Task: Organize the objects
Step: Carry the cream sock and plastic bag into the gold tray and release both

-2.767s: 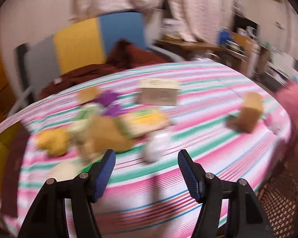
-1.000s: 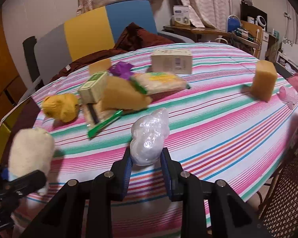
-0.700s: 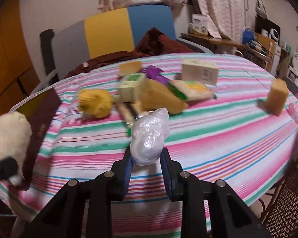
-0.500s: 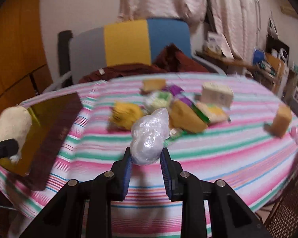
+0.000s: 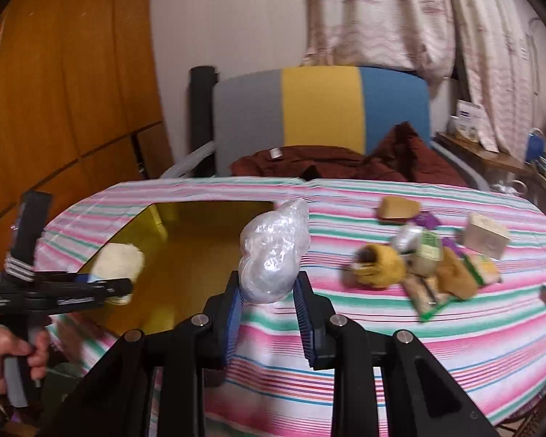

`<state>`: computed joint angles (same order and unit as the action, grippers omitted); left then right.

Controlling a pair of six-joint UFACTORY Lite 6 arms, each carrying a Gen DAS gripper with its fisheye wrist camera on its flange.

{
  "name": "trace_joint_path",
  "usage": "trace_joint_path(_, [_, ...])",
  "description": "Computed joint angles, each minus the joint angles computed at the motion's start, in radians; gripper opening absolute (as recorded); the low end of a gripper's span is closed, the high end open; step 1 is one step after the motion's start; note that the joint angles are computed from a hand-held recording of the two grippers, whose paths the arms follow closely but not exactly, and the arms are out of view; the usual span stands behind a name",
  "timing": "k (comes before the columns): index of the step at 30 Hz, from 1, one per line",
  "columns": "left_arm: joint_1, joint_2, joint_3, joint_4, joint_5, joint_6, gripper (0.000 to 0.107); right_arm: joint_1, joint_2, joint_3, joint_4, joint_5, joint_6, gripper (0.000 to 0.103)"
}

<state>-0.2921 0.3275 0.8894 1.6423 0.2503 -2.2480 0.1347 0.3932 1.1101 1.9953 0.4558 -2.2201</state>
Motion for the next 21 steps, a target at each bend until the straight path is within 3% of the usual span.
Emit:
trace_joint_path(5, [0.038,0.024,-0.004,-0.136,-0.016,0.130,0.046,0.109,0.032,0.021,0.005,-0.029,0.009,0.027])
trace_joint_path(7, [0.055,0.008,-0.021,-0.155,-0.030,0.132,0.053,0.160,0.048,0.034,0.025,-0.049,-0.016,0.027])
trace_joint_path(9, [0.072,-0.038,-0.060,-0.122,-0.041,0.079,0.080,0.190,0.066,0.044,0.032,-0.061,-0.026,0.027])
trace_joint_path(10, [0.079,-0.066,-0.082,-0.103,-0.041,0.052,0.084,0.203,0.073,0.046,0.036,-0.065,-0.025,0.027])
trace_joint_path(14, [0.094,-0.230,-0.185,-0.004,-0.020,-0.082,0.085,0.231,0.134,0.107,-0.071,-0.079,0.109,0.027])
trace_joint_path(21, [0.119,-0.474,-0.313,-0.056,0.115,-0.144,0.089,0.302,0.259,0.255,-0.330,-0.113,0.394,0.027])
